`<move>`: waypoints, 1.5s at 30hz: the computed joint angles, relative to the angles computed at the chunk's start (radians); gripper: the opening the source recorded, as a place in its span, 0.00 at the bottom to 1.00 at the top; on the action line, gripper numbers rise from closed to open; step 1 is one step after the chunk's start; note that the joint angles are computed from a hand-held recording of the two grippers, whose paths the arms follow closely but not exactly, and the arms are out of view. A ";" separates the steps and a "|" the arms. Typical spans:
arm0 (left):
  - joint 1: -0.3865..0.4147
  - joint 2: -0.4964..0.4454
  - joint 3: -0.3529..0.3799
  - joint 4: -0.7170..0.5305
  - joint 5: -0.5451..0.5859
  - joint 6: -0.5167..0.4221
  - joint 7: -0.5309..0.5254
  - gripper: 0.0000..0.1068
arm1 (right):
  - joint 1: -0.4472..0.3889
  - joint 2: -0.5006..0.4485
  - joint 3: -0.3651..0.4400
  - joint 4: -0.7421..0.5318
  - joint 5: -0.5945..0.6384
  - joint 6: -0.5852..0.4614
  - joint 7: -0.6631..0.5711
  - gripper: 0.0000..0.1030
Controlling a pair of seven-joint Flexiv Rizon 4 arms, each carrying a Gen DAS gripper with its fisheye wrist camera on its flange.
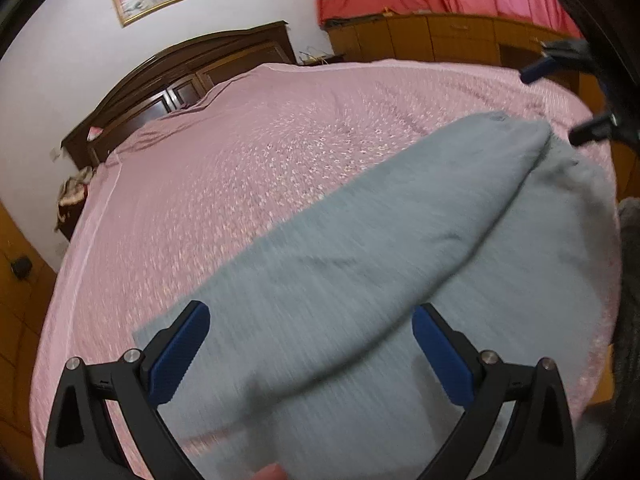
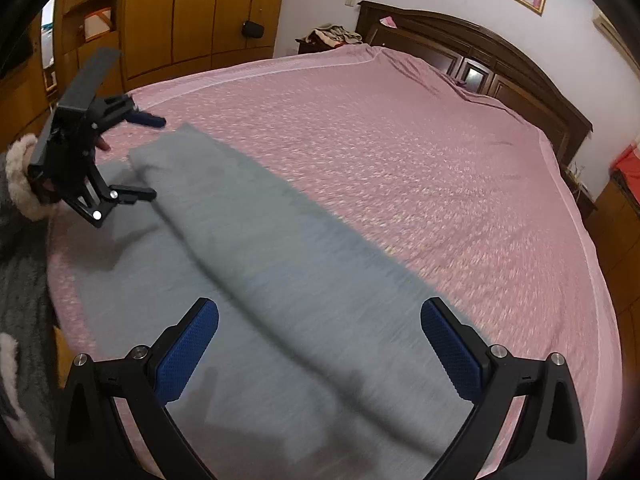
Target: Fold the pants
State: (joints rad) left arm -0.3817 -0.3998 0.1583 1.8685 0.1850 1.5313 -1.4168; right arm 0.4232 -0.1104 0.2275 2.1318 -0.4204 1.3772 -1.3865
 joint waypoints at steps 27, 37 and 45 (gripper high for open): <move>0.177 -0.385 -0.184 -0.661 -0.217 -0.647 0.491 0.87 | -0.066 -0.409 0.054 -0.759 0.532 -0.800 -0.812 0.62; 0.238 -0.412 -0.247 -0.653 -0.347 -0.705 0.474 0.78 | -0.038 -0.446 0.047 -0.754 0.519 -0.805 -0.790 0.43; 0.253 -0.377 -0.259 -0.592 -0.395 -0.653 0.527 0.11 | -0.018 -0.409 0.037 -0.710 0.479 -0.741 -0.764 0.04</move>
State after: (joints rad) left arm -0.1284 -0.7764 -0.1011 1.2766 -0.2099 0.8784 -0.8896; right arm 0.4055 -0.5194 0.2646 1.4221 0.0585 0.6364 -2.1508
